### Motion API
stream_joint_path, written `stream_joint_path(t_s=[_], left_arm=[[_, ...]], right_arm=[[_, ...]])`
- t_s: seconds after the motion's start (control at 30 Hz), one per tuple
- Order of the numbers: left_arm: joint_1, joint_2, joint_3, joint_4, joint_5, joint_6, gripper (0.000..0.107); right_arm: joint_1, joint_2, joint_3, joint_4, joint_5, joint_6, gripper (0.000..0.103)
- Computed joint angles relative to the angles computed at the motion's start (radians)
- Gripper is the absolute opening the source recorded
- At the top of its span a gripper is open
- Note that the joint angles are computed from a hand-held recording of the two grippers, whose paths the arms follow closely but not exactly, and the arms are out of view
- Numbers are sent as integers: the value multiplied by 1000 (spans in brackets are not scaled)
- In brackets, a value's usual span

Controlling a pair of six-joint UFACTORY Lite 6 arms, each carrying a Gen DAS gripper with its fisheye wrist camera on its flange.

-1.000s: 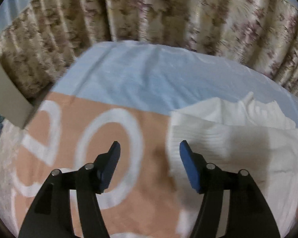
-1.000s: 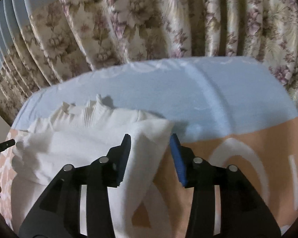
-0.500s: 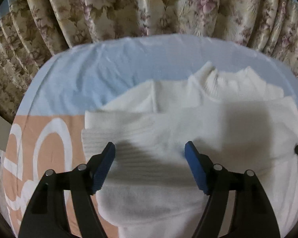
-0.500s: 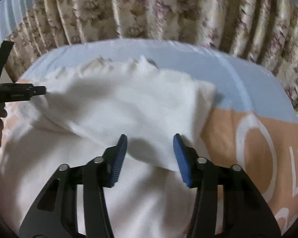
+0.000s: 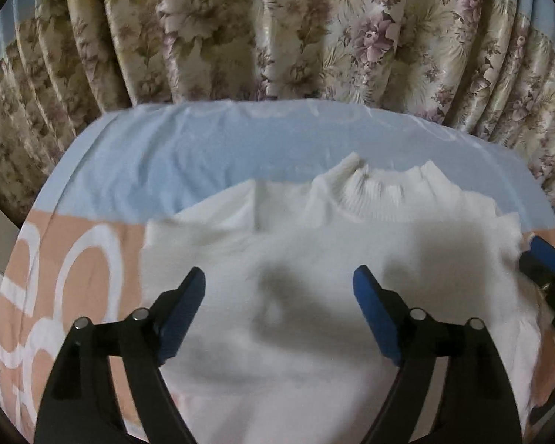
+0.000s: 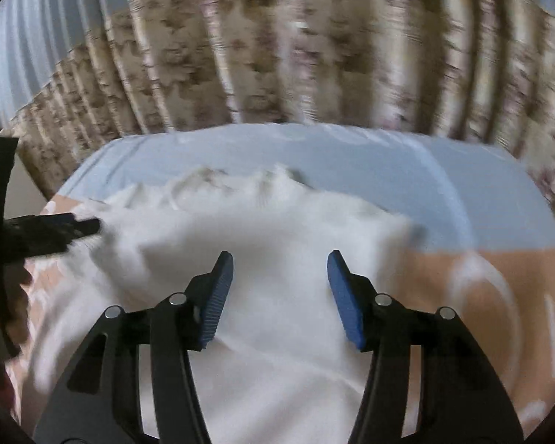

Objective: Fold small clothes

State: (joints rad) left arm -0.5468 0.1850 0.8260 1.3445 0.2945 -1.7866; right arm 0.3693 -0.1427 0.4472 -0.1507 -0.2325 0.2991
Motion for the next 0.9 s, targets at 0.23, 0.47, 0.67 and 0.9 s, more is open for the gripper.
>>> stream_joint_path(t_s=[0.23,0.47,0.67,0.9], left_arm=[[57,198,82,285,3,-198,83],[229,94,-67,563,-51,-431,89],[201,-27,-158,379,-37,-277,89],[-26,-224,-296,40,39,-66,89]], right_arm=[[67,434,291,323,-22,-368,52],[-189,352,177,-76,-78,-49,36],[-363,277,146,-524,-103,339,48],[-197,-25,-16,-674,39,523,68]])
